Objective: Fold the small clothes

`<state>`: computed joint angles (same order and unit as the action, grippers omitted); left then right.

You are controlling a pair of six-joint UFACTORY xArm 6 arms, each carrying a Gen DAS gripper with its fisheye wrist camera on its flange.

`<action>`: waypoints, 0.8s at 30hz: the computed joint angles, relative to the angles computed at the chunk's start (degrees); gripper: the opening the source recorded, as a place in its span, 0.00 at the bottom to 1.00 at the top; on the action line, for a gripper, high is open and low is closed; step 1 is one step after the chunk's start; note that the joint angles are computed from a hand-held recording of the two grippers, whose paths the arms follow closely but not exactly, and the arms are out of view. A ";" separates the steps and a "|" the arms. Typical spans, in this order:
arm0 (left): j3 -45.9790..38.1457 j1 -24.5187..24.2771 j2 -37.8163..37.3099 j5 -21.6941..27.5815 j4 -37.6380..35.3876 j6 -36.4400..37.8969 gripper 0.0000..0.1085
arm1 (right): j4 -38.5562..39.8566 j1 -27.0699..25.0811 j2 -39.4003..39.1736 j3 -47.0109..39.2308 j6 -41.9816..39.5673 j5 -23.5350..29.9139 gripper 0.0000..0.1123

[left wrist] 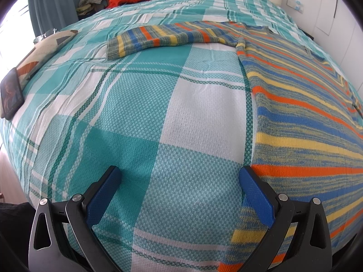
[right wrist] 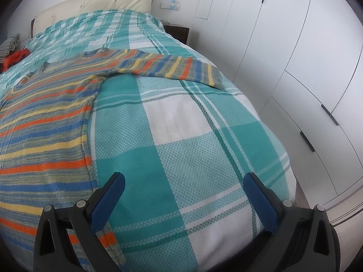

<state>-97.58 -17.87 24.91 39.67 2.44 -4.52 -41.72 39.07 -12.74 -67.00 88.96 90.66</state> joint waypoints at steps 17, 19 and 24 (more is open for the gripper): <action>0.30 -0.05 -0.17 -0.16 0.12 -0.15 0.95 | -0.04 0.29 1.02 -0.71 -1.20 -0.20 0.91; 0.30 -0.05 -0.17 -0.16 0.12 -0.15 0.95 | 0.10 0.24 0.96 -0.55 -1.12 -0.36 0.91; 0.00 -0.01 -0.19 0.45 -0.35 0.17 0.95 | -0.04 0.07 0.45 0.02 -0.68 -1.24 0.91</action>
<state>-97.59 -17.88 24.72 40.12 2.08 -4.36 -41.76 39.14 -12.29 -66.98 88.28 89.42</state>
